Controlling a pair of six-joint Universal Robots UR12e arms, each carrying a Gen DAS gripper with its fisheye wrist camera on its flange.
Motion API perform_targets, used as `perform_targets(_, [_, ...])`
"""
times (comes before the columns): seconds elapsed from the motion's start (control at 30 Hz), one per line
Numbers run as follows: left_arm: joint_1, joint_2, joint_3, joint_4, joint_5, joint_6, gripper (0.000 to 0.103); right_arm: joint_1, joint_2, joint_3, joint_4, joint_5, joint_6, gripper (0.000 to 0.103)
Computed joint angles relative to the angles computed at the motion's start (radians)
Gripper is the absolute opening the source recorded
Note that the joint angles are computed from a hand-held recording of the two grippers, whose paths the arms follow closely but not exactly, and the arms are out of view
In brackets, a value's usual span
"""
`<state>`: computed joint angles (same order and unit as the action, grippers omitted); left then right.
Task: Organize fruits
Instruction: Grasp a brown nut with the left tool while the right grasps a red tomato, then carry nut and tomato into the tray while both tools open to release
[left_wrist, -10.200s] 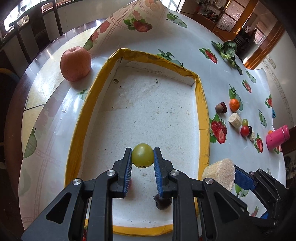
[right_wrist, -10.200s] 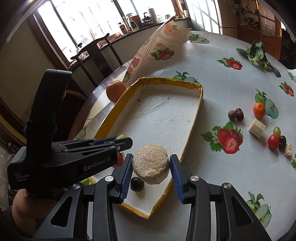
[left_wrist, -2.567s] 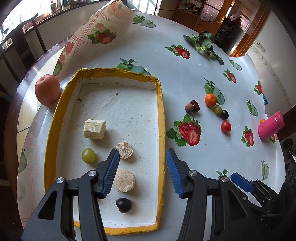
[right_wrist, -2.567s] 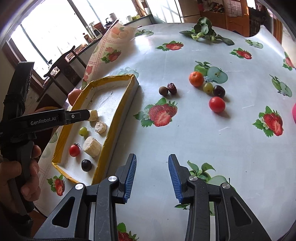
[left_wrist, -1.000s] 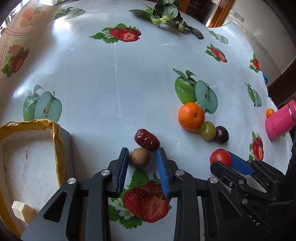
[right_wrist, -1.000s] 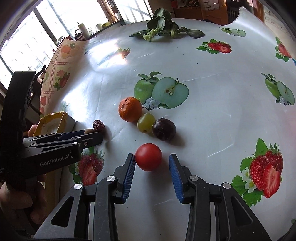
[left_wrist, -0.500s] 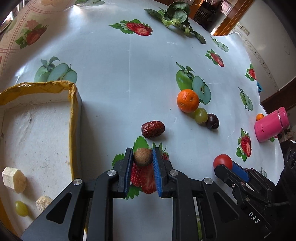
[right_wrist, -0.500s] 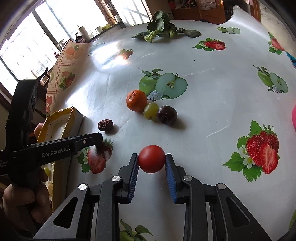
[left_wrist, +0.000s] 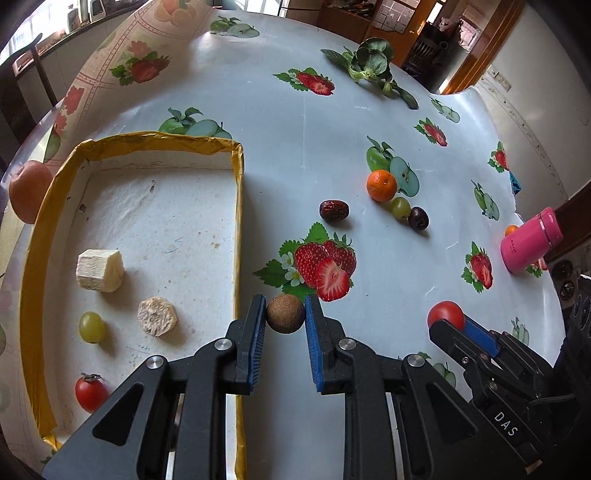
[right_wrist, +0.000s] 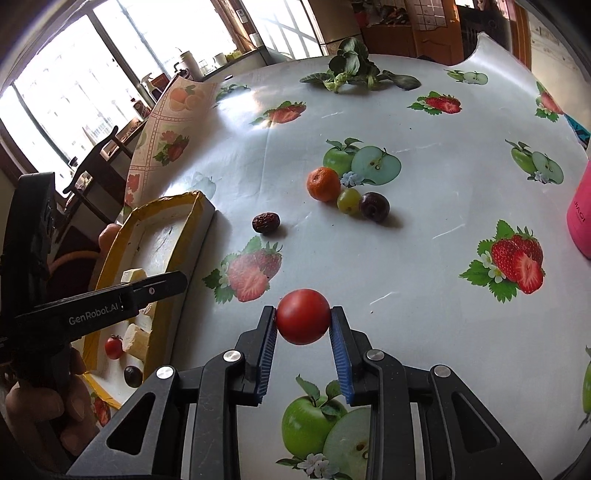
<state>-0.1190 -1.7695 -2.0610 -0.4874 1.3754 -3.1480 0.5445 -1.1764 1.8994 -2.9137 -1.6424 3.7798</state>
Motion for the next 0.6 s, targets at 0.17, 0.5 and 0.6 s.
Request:
perform_targets(0.17, [0.019,0.034,-0.025,0.007,0.001,0.008,0.018,0.025,0.002,-0.017,0.01,-0.007,-0.006,0.029])
perform_targets(0.5, [0.066,0.085,-0.068,0.017,0.004,0.022,0.019,0.068,0.017,-0.068,0.034,-0.014,-0.041,0.029])
perform_targets(0.6, [0.082,0.095,-0.079,0.017,0.006,0.017,0.019,0.078,0.023,-0.083,0.042,-0.014,-0.05,0.029])
